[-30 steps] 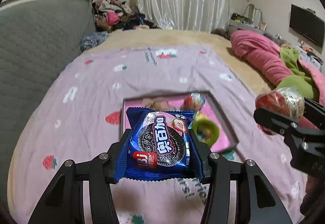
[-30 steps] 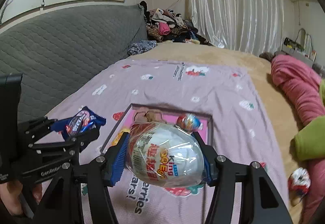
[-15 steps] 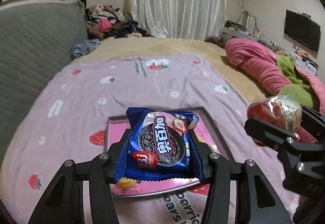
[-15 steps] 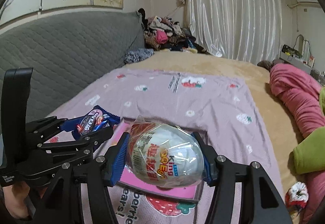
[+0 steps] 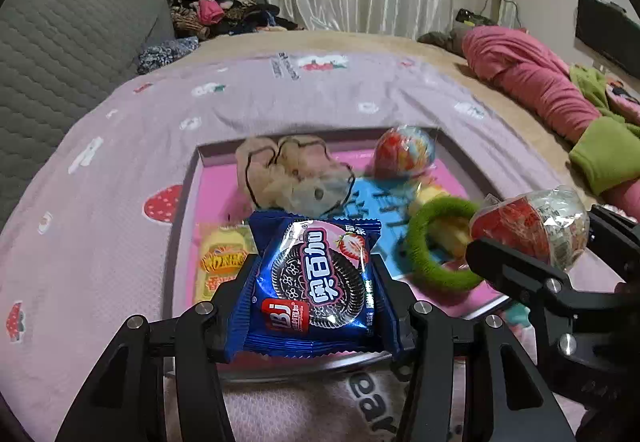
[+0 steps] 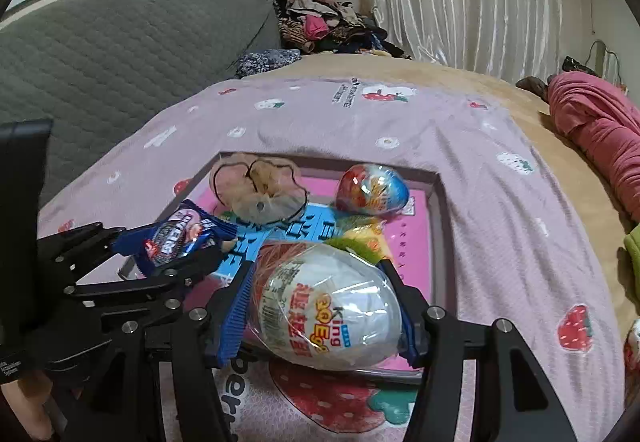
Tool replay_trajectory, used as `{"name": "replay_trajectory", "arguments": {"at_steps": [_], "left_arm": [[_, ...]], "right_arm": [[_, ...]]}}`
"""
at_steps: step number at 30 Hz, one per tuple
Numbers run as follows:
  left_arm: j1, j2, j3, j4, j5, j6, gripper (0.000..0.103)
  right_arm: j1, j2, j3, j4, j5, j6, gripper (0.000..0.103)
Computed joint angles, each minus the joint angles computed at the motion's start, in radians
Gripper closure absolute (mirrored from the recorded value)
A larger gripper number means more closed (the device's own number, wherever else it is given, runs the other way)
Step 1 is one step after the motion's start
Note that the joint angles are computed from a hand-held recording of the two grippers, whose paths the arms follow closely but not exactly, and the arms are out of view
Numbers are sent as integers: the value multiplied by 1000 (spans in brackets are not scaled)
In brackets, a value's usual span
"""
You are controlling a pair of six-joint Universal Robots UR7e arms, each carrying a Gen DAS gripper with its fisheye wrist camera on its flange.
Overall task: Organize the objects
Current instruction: 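Lift Oreo pack in left tool and egg in right tool over the tray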
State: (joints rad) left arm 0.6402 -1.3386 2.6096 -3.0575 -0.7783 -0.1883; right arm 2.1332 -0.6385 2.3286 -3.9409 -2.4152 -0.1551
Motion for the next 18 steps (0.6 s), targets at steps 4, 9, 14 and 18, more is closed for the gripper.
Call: {"name": "replay_trajectory", "arguments": {"at_steps": [4, 9, 14, 18], "left_arm": [[37, 45, -14, -30, -11, 30, 49], [79, 84, -28, -51, -28, 43, 49], [79, 97, -23, -74, -33, 43, 48], [83, 95, -27, -63, -38, 39, 48]], "right_arm": [[-32, 35, -21, 15, -10, -22, 43], [-56, 65, -46, 27, -27, -39, 43], [-75, 77, -44, -17, -19, -57, 43], [-78, 73, -41, -27, -16, -58, 42]]}}
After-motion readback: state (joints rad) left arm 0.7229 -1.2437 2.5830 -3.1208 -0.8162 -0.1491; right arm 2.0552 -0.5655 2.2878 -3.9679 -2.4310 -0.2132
